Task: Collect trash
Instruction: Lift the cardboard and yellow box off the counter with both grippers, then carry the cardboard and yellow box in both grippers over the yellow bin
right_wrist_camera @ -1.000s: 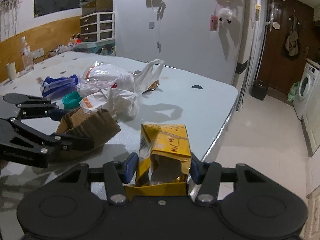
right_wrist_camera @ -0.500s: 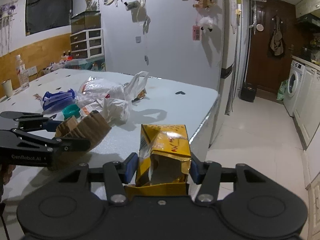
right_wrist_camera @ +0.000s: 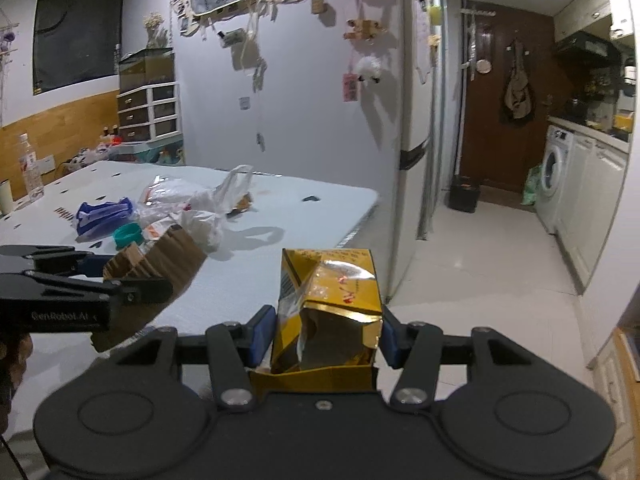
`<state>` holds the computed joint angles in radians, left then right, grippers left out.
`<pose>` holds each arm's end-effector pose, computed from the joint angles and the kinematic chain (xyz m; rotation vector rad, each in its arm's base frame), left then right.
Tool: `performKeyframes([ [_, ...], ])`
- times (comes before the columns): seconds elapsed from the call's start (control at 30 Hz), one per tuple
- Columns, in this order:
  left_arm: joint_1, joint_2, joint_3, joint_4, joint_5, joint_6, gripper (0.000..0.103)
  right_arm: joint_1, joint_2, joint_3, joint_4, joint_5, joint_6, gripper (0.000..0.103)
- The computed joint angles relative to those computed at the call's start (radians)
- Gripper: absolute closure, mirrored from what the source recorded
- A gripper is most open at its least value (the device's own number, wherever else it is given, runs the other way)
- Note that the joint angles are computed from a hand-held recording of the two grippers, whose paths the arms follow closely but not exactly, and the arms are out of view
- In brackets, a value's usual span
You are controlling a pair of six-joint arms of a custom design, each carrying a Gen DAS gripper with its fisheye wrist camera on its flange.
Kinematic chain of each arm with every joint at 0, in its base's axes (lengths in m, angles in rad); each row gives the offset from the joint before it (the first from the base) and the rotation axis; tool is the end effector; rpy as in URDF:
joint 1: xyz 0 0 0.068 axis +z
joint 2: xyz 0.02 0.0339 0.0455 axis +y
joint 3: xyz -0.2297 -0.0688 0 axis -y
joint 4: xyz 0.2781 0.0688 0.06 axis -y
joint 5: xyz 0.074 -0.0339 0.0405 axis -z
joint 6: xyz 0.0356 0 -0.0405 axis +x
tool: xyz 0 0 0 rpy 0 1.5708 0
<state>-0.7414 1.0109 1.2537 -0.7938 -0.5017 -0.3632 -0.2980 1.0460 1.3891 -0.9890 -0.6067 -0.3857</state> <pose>0.1909 -0.1516 0.3781 0.0959 2.0489 -0.1528 0.2249 -0.0479 0.4002 -0.4142 2.0577 0.2650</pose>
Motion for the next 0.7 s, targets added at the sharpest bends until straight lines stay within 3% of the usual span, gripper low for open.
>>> performKeyframes([
  [0.47, -0.242, 0.268, 0.205, -0.03, -0.145, -0.133, 0.045, -0.393, 0.047, 0.038, -0.135, -0.203, -0.206, 0.048],
  [0.7, -0.302, 0.43, 0.333, -0.025, -0.119, -0.164, 0.045, -0.552, 0.131, 0.051, -0.171, -0.248, -0.291, 0.048],
])
